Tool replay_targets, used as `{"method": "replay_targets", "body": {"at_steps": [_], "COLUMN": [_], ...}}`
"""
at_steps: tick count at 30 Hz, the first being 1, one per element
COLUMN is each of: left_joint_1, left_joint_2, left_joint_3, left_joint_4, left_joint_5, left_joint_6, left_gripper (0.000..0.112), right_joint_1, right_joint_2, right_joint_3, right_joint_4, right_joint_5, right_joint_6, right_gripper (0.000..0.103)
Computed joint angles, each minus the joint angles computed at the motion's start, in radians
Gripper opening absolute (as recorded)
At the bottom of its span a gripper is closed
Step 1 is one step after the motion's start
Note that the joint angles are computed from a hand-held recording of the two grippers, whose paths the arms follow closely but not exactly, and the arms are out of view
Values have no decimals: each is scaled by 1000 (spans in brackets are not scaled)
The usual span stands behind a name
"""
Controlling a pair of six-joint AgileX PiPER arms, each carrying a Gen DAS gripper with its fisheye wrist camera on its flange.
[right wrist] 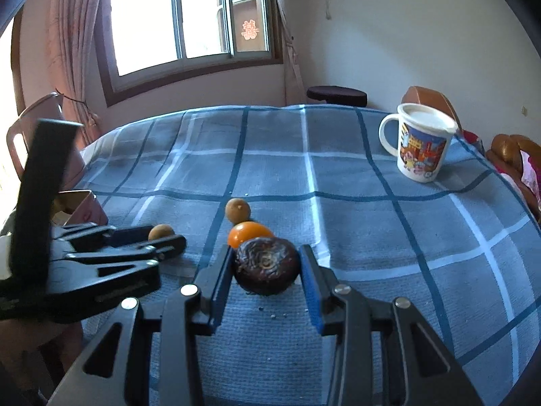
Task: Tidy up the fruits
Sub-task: 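Grasp the small tan round fruit with the left tool while the right tool holds the dark fruit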
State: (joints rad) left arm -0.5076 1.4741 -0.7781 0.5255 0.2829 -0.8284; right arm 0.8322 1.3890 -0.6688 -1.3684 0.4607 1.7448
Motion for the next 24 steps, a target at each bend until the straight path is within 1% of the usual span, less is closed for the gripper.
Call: {"method": "replay_targets", "body": {"at_steps": [1, 3, 6, 7, 8, 9, 11, 14, 19, 20, 24], "left_joint_1": [0, 7, -1, -10, -26, -33, -52, -70, -78, -83, -97], "left_joint_2": [-2, -13, -49, -62, -81, -90, -125, -157, -196, -211, -238], "left_joint_3": [3, 16, 50, 62, 79, 85, 115, 142, 177, 191, 215], "left_joint_4": [-19, -61, 17, 70, 159, 209, 361, 512, 686, 750, 879], "left_joint_5": [-2, -21, -40, -42, -41, -36, -33, -28, -35, -29, -15], "left_joint_6": [19, 60, -21, -75, -167, -220, -378, -534, -714, -783, -924], "left_gripper": [28, 27, 27, 27, 27, 27, 27, 27, 27, 27, 27], "right_joint_1": [0, -2, -5, -4, 0, 5, 11, 23, 43, 47, 66], "right_joint_2": [-3, -11, -21, -27, -31, -33, -35, -39, -47, -50, -64], "right_joint_3": [3, 11, 23, 29, 34, 37, 41, 47, 61, 64, 82], "right_joint_4": [-2, -20, -55, -76, -91, -105, -129, -170, -230, -244, -309], "right_joint_5": [-2, -9, -21, -24, -24, -20, -19, -19, -10, -10, 1], "right_joint_6": [0, 17, 52, 71, 84, 97, 115, 141, 193, 205, 257], "right_gripper": [42, 42, 42, 42, 42, 42, 42, 42, 42, 42, 42]}}
